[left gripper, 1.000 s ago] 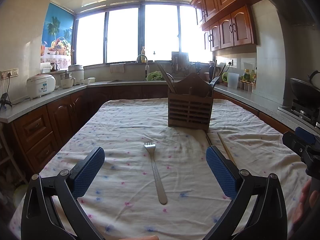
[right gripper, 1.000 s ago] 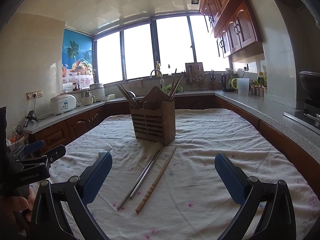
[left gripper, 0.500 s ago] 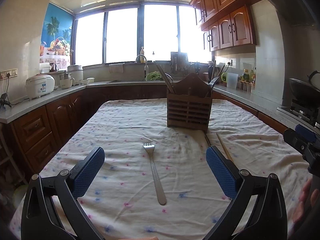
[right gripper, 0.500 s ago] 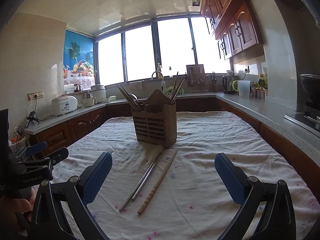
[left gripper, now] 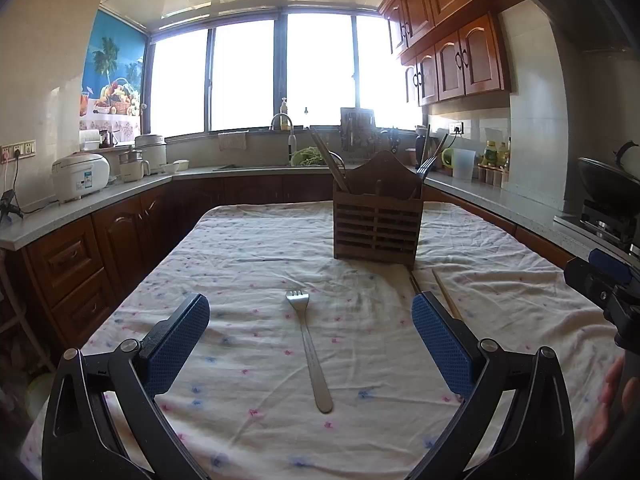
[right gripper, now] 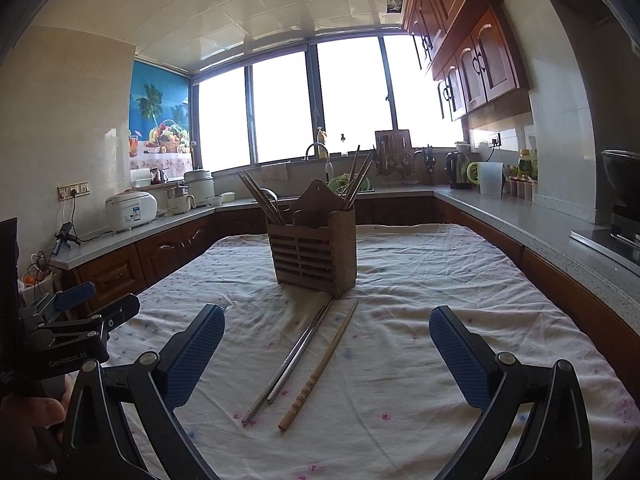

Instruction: Organize utensils

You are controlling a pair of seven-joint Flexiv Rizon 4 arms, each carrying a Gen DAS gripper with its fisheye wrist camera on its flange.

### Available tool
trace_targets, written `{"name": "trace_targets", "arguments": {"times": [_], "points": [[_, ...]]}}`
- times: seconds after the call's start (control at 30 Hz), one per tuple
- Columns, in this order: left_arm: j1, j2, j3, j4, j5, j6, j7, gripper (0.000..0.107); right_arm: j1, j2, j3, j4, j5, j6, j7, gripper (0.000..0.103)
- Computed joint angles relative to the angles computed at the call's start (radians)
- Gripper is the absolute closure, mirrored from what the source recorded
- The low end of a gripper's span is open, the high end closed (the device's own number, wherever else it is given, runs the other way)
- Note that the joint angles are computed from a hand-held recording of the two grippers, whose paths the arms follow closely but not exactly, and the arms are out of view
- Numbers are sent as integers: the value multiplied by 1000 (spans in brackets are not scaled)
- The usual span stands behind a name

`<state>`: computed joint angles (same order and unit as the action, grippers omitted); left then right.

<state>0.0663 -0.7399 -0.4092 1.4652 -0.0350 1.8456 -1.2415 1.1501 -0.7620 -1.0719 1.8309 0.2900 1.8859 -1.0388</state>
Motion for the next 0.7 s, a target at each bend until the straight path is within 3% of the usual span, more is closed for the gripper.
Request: {"name": "trace_targets", "arguments": {"times": [0.7], "points": [[32,-6,-44,7,22,1,7,4,2,1,1,-9,2,1,-7,0]]}}
